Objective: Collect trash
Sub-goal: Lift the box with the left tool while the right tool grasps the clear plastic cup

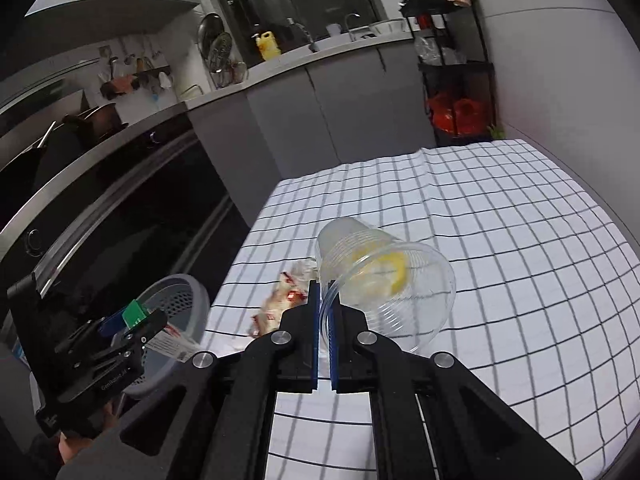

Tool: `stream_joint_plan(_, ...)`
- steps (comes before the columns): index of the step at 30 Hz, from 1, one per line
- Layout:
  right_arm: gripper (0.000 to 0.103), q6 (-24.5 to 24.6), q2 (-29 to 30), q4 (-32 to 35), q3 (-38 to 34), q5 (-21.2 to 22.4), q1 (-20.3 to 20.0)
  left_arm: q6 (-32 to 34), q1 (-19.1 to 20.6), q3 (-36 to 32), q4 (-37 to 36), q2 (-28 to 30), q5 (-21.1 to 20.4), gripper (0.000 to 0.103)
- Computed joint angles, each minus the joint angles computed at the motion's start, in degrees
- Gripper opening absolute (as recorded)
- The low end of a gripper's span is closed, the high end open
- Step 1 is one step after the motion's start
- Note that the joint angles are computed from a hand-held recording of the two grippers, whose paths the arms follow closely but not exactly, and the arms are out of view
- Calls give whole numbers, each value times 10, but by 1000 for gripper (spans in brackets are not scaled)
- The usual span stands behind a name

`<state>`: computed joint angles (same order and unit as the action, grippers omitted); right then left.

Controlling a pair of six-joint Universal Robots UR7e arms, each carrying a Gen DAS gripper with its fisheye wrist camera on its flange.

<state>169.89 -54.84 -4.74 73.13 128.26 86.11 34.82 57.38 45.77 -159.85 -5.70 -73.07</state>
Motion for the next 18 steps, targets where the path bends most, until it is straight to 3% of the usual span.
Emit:
stream_joint_plan(9,4,7,50,59,-74,-16,2,-3,12,-2,25,-11,-21,55)
stream_joint_plan(18,4,13,58,67,-84,-19,3,5,12,30,11,-31,-67,54)
